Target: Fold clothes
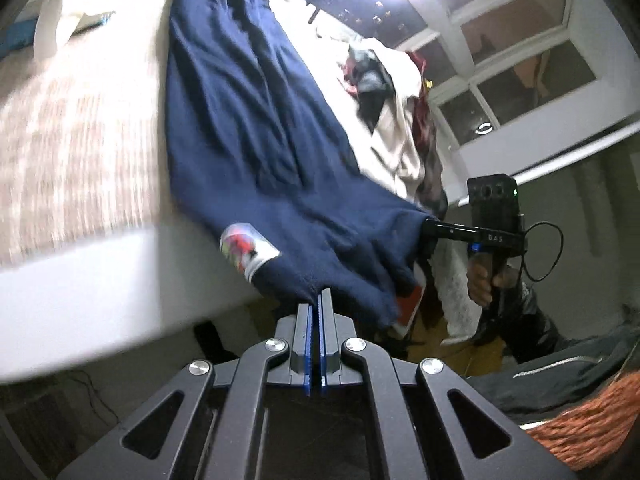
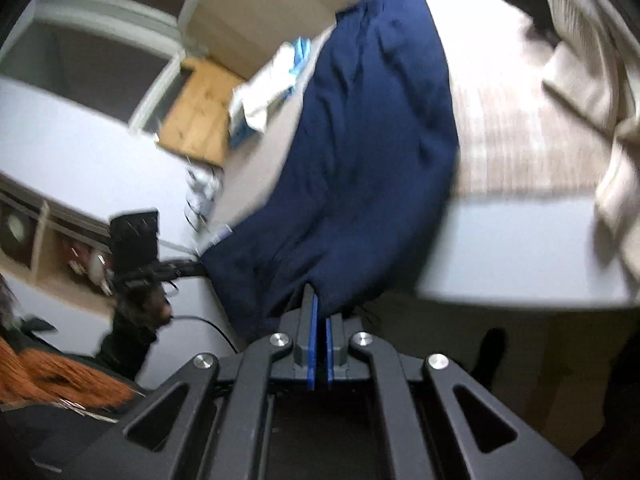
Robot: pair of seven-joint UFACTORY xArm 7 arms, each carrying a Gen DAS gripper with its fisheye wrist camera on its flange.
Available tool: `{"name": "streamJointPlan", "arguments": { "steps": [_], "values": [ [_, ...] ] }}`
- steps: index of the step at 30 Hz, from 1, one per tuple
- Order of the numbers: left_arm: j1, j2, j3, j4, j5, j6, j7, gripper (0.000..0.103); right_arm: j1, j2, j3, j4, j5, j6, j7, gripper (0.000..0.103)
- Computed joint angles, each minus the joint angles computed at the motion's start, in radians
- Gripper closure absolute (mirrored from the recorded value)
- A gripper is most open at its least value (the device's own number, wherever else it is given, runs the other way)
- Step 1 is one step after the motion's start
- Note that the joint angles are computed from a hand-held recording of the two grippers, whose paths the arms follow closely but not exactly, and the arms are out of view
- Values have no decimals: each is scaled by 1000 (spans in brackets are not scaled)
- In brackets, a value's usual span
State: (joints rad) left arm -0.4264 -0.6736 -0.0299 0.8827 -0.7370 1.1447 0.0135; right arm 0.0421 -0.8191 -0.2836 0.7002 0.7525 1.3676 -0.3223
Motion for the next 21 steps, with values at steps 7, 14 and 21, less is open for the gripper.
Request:
{"name": "streamJointPlan", "arguments": {
  "steps": [7,14,21],
  "values": [
    [90,401,23,328,91,-66,52,91,62,513,-54,391,94,9,-106,94],
    [185,508,-44,419,249,-61,-25,74,-29,731,6,631,-17,95,-117,63],
    [153,544,-100,427,413,-72,22,70,-95,697,113,579,-143,23,-291,63]
  ]
}}
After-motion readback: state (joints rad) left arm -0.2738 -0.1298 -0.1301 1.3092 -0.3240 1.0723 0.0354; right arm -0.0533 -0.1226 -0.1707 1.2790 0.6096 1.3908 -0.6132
